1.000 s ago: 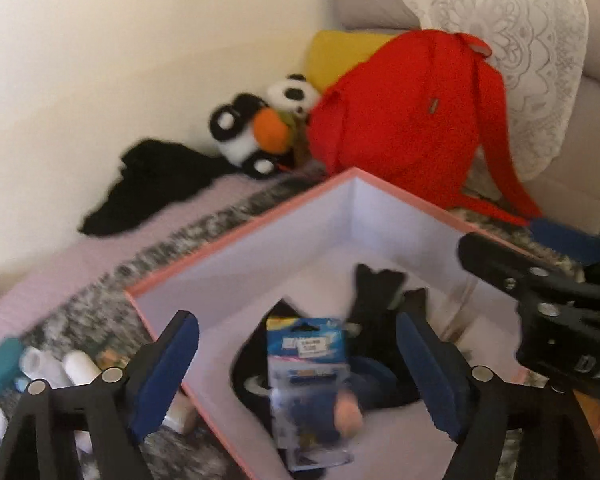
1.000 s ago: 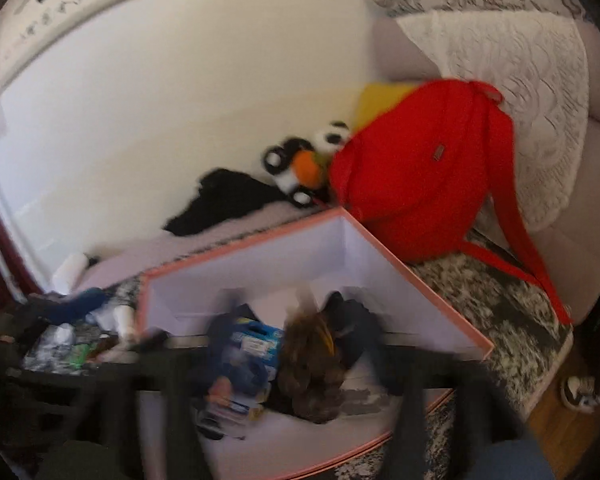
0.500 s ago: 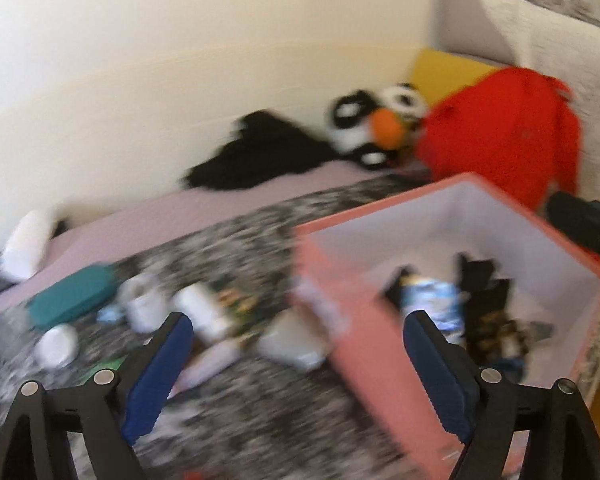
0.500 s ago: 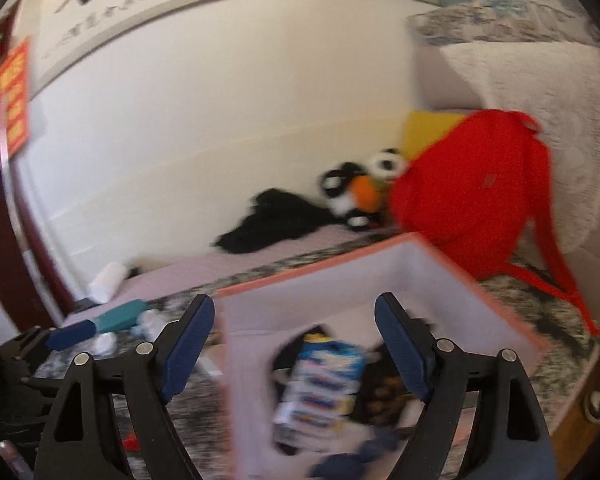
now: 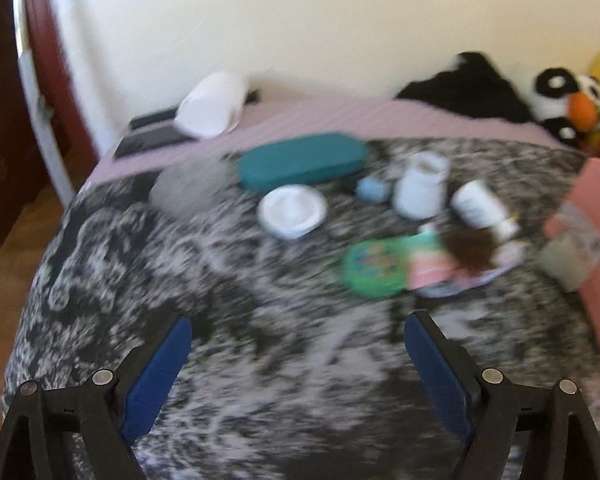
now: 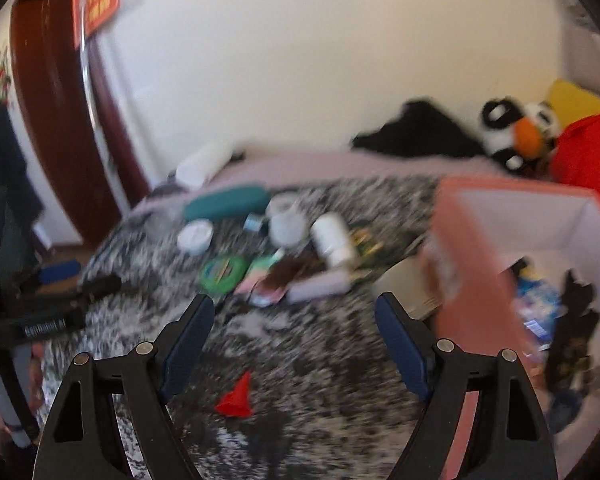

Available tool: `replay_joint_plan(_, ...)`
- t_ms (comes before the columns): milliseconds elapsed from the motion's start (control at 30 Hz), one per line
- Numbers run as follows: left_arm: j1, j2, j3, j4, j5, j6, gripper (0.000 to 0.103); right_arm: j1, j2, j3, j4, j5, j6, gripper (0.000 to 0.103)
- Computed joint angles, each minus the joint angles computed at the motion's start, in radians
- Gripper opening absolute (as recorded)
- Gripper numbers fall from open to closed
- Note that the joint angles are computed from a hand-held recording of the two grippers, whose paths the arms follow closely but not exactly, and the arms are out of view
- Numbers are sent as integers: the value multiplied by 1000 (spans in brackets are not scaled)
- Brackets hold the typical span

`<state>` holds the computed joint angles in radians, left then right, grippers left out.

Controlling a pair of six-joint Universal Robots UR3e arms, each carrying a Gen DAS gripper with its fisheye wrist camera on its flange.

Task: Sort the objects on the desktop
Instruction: 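Grasp the white round lid with the left tool while the right tool grasps the white bottle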

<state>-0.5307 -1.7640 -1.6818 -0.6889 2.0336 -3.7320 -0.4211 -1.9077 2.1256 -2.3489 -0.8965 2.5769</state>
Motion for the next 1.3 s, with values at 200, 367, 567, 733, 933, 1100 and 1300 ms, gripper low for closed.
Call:
replay_joint_plan(200,118,-62,-70,119,-87,58,90,211,273,-37,-262,-166,135,85)
replay_joint_plan(367,192,-191,10,172,-157,98,90,243,475,-146,-418,-227,250,85)
replay_joint_plan(567,249,-367,201,154,-209,136,90,262,757,-466,-408,-316,357,85)
replay_joint_plan(733,279,-490,340,120,-233,145,90,321,969,-754,-281,-376,319,85)
replay_joint_plan(933,270,-614,525,75,-177,149,93,425,1093,-820,-406,-564,228,87)
replay_joint_plan(1100,263,-599,502,133,-179,180,65,396,1078,-801,-415,-504,225,46)
replay_joint_plan(1300,230,-406,287,207,-143,154,65,331,935,-688,-361,-364,222,45)
